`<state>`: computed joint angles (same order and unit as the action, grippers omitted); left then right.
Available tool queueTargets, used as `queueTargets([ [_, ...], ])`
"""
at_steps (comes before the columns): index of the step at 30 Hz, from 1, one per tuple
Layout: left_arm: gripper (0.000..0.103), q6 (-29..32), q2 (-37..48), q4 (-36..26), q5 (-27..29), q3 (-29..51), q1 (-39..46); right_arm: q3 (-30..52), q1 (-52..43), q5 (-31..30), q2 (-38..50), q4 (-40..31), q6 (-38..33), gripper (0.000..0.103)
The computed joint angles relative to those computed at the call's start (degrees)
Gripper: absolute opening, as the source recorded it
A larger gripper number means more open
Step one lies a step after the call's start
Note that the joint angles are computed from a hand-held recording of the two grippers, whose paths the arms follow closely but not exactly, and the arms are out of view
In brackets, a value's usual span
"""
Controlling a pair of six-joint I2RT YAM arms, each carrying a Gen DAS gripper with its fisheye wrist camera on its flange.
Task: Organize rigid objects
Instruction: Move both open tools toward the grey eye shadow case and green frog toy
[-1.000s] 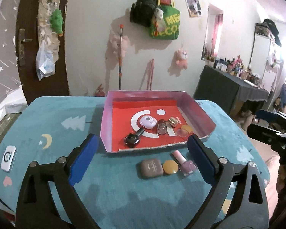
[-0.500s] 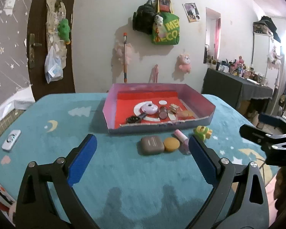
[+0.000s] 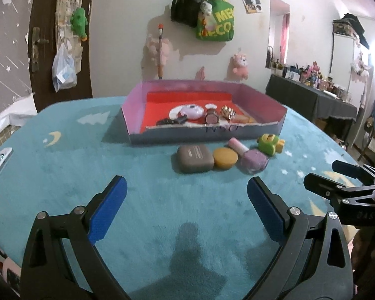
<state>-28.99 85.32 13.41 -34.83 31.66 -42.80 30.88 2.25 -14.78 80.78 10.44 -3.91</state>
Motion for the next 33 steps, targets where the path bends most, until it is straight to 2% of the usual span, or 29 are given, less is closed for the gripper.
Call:
queueTargets([
  [15,0.098,-2.33,5.26,-0.84,2.58,1.65,1.47,-0.09,1.02,1.26,4.65,2.03,-0.24,0.103],
  [33,0.098,-2.5,5.05,-3.07,3.78,2.83,2.13,0.31,0.77,1.06,4.75,0.85,0.08,0.103],
])
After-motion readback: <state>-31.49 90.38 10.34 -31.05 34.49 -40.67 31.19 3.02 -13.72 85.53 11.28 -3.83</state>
